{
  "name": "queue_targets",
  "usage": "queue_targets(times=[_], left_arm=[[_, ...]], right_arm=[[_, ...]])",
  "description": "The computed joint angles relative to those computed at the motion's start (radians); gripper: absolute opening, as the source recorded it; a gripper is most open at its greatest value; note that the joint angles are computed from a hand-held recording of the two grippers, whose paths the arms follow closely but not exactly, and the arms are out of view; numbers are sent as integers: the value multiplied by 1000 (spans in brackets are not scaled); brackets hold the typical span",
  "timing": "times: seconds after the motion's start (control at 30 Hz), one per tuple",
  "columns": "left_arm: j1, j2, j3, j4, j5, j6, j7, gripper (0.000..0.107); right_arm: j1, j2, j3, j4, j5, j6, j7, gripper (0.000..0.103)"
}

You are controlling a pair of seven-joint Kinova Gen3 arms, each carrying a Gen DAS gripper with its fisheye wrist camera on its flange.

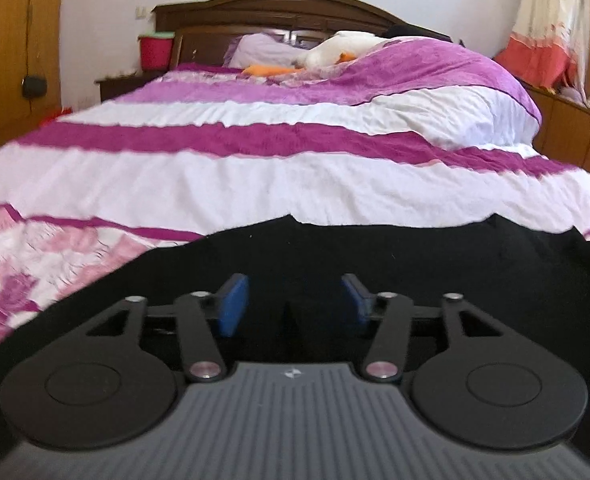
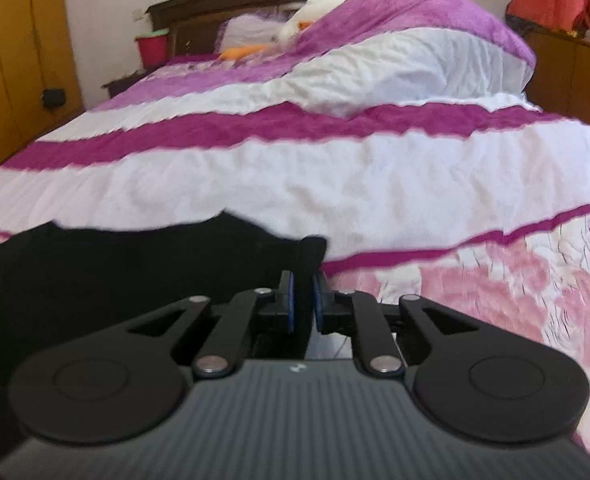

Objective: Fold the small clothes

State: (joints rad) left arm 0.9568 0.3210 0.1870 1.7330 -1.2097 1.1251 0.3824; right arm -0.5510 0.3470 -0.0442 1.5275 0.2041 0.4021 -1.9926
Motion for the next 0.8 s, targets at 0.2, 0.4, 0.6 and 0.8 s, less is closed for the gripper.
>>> queue_targets(times=[0.2, 0.4, 0.6, 0.8], left_arm=[[6, 31, 7, -49, 107, 67, -91, 62], [20, 44, -28, -10, 109, 43, -6, 66], [50, 21, -7, -35, 158, 155, -3, 67], [112, -39, 42, 1, 206, 336, 112, 67]], right_arm=[[84, -42, -103, 67, -142, 24, 115, 14], [-32, -17, 16, 146, -27, -84, -13, 26], [-10, -60, -3, 204, -54, -155, -43, 53], [-95, -152, 62, 265, 19, -174, -168, 54]])
